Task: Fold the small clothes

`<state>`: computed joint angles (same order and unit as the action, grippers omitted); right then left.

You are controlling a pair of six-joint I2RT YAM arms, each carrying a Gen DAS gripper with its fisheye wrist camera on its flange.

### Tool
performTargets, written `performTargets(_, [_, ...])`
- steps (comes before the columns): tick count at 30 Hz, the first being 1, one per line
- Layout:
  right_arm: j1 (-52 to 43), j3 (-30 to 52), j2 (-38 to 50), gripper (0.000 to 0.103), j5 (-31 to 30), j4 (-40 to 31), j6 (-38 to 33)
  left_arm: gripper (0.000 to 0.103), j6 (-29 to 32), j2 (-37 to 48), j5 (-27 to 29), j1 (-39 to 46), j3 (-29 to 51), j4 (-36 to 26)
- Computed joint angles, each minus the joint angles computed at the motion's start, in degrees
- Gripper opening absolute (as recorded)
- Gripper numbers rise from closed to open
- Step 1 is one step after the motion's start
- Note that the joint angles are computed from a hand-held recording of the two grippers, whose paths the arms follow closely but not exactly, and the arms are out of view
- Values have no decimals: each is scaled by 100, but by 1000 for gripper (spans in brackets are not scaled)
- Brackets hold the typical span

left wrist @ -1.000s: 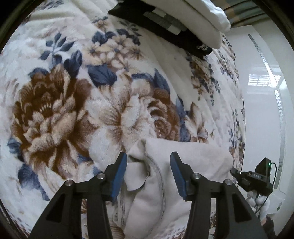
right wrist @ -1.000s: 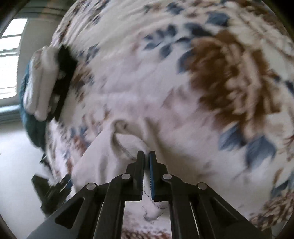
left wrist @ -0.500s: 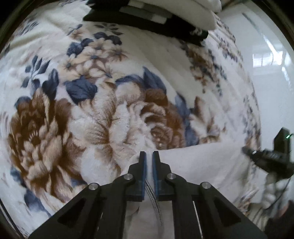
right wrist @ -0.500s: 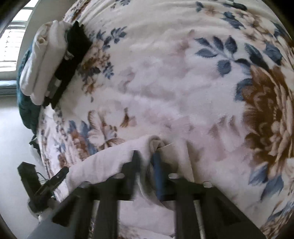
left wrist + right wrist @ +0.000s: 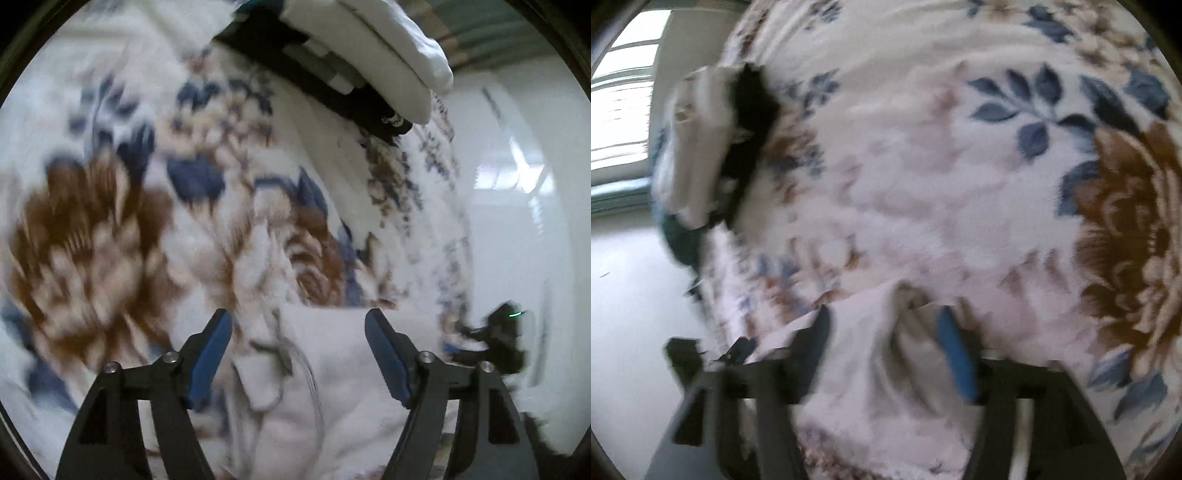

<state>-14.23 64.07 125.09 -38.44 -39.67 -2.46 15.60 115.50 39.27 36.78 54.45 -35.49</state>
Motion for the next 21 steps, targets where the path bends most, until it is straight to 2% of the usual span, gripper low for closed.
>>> performTargets(3, [-176,428,742,78,14,-593,-709,73,-78,509,-26,-39,-11,33])
performTargets(5, [-261,626,1173,78,-207,-808,-990,73,-197,877,-24,-220,32,162])
performTargets(8, [-314,858,1675,81,-690,-890,-1081,73,-511,1211,173,-383,114,435])
performTargets(12, [-109,913,1934,80,-1361,-747,-1070,72,-940,1013,351,-500,-37,771])
performTargets(13, [-34,939,1966,75,-1436,-794,-1082,57,-960,932,337,-555,-105,843])
performTargets(14, [58,909,1946,65,-1424,-750,-1034,41,-969,827,310,-610,-199,937])
performTargets(15, [125,839,1894,60,-1371,-631,-937,27,-914,821,339,-630,-168,826])
performTargets(16, [174,757,1843,47,-1325,-494,-806,25,-802,778,384,-554,-172,733])
performTargets(17, [179,701,1826,40,-1329,-400,-714,24,-783,702,370,-532,-201,731])
performTargets(21, [141,348,1543,31,-1311,-11,-432,22,-585,340,443,-440,-176,378])
